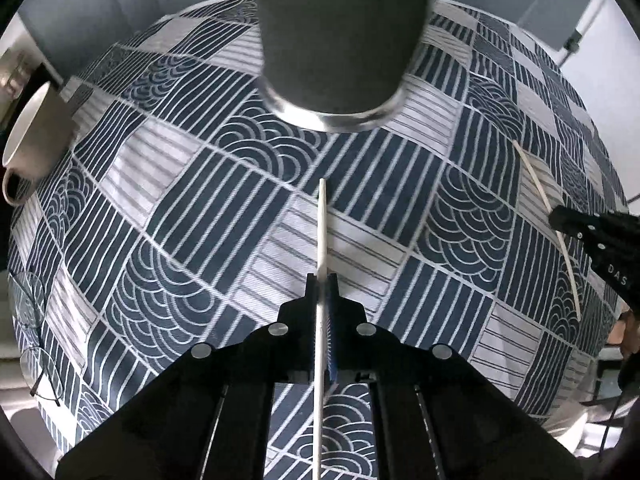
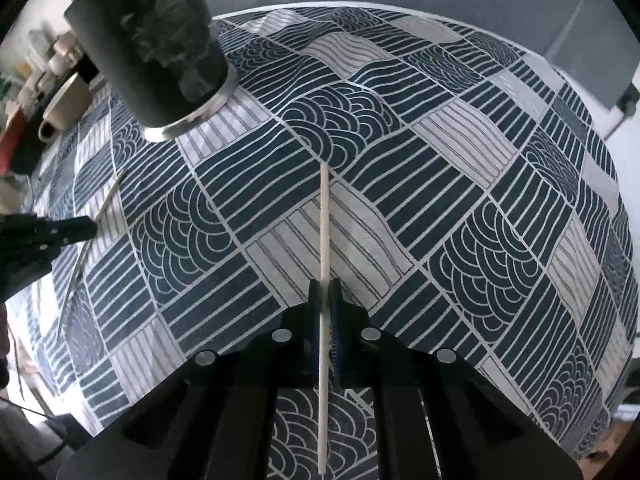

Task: Organize utensils
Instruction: 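Close the right gripper on a wooden stick while the left gripper grasps another, then lift both held sticks and carry them up over the black holder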

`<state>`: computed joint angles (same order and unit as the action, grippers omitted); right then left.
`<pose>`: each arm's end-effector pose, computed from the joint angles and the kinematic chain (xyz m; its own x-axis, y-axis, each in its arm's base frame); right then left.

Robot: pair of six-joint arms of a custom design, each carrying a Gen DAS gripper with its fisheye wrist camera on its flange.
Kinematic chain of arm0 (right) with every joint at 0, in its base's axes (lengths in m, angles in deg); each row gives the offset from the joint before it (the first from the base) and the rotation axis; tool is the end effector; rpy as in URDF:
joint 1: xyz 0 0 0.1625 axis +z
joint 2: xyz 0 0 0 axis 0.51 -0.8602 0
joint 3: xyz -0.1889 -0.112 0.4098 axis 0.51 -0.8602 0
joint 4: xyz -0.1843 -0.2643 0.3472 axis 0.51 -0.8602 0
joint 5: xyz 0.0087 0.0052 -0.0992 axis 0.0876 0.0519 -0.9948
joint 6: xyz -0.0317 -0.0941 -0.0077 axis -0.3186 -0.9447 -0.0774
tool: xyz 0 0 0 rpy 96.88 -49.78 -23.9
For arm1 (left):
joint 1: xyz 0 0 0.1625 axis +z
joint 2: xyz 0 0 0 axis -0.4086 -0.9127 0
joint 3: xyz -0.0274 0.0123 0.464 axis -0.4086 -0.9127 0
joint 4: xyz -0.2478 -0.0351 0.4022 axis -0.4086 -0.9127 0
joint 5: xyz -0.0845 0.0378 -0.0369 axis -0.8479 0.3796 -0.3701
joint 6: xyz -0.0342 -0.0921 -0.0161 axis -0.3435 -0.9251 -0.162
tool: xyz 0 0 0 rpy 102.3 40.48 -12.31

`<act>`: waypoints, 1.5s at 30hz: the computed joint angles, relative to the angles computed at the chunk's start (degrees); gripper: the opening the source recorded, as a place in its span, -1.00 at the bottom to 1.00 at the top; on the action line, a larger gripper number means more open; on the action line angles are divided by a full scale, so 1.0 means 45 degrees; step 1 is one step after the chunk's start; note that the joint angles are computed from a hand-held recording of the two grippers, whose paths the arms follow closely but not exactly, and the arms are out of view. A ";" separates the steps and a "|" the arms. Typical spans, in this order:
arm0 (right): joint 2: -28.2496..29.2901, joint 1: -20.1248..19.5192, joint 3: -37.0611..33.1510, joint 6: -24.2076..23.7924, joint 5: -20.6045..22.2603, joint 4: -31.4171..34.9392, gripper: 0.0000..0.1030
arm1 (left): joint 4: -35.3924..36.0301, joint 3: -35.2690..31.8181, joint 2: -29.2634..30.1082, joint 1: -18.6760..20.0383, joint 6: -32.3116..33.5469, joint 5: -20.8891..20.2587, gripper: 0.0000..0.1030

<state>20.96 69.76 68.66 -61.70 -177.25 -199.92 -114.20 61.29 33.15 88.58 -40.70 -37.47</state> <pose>0.2189 -0.7904 0.1243 -0.7285 -0.2476 0.6387 -0.3842 0.9196 -0.0817 -0.1469 -0.7727 0.2154 -0.7396 0.1128 -0.6635 0.2612 0.9567 -0.1286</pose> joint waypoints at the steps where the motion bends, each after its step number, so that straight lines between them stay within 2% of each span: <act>1: -0.0034 -0.0011 0.0014 0.0014 0.0063 -0.0043 -0.92 | 0.0086 -0.0031 -0.0045 0.0031 -0.0130 -0.0034 -0.92; 10: -0.0403 0.0003 -0.0333 0.0646 0.0928 -0.0424 -0.92 | 0.0516 -0.0701 -0.0539 0.0326 -0.1249 -0.0468 -0.92; 14: -0.0273 0.0231 -0.0993 0.0337 0.1405 -0.0772 -0.92 | -0.0099 -0.1104 -0.0625 0.0280 -0.0731 -0.0272 -0.92; 17: -0.0082 0.0405 -0.1672 0.0022 0.1800 -0.0792 -0.92 | -0.0712 -0.1420 -0.0547 0.0083 -0.0011 0.0539 -0.92; 24: 0.0529 0.0935 -0.3277 -0.0826 0.2442 -0.0892 -0.91 | -0.1228 -0.2700 -0.0164 -0.0181 0.0496 0.0979 -0.92; 28: 0.0850 0.1185 -0.4086 -0.1334 0.2858 -0.1024 -0.91 | -0.1937 -0.3309 0.0100 -0.0474 0.1384 0.1441 -0.91; 32: 0.1260 0.1443 -0.4919 -0.1904 0.3206 -0.1242 -0.91 | -0.2849 -0.3959 0.0511 -0.0722 0.2241 0.1418 -0.91; 39: 0.2178 0.1752 -0.6635 -0.2386 0.3612 -0.0872 -0.91 | -0.3456 -0.5328 0.1384 -0.1006 0.3361 0.0903 -0.91; 45: 0.2907 0.1870 -0.7870 -0.2682 0.3880 -0.0658 -0.91 | -0.3720 -0.6482 0.2067 -0.1048 0.4037 0.0165 -0.91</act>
